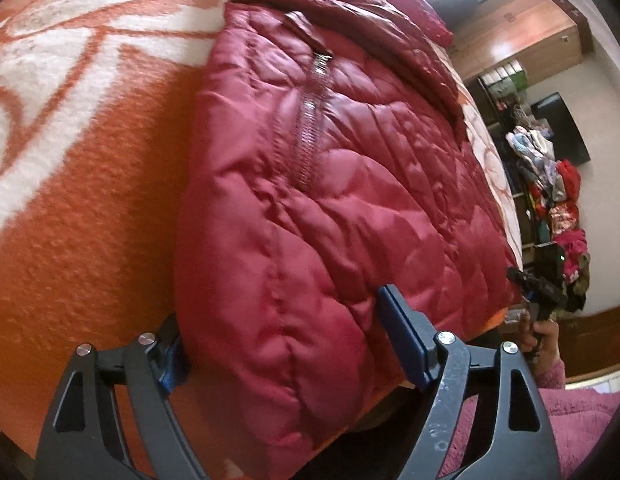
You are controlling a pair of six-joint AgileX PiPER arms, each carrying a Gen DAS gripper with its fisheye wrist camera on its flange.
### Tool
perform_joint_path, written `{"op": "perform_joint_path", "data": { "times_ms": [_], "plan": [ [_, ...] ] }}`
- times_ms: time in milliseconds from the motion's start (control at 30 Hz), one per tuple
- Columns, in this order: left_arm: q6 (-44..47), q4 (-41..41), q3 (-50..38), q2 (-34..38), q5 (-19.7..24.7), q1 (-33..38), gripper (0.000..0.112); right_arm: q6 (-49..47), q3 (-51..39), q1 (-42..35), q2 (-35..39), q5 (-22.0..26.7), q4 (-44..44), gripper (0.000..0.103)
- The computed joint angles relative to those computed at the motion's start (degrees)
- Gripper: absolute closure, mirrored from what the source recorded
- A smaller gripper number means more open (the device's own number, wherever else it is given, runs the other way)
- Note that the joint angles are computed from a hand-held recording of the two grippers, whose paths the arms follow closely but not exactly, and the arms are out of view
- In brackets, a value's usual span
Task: Fold large clothes
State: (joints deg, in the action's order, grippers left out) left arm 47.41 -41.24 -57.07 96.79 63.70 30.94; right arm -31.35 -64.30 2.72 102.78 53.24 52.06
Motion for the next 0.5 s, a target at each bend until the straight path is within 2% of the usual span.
{"op": "perform_joint_path", "data": {
  "times_ms": [133, 333, 500],
  "plan": [
    [1.9, -1.2, 0.3, 0.1, 1.9, 0.0, 0.030, -2.9, 0.8, -1.0, 0.7, 1.1, 3.2, 0.029],
    [3.5, -2.3, 1.1, -0.3, 2.2, 0.1, 0.034, -5.6, 2.1, -3.4, 2.7, 2.1, 8.5, 0.040],
    [6.3, -4.0, 2.2, -0.9, 2.4, -0.2, 0.078, -6.1, 1.8, -2.5, 2.7, 2.6, 8.4, 0.072]
  ]
}}
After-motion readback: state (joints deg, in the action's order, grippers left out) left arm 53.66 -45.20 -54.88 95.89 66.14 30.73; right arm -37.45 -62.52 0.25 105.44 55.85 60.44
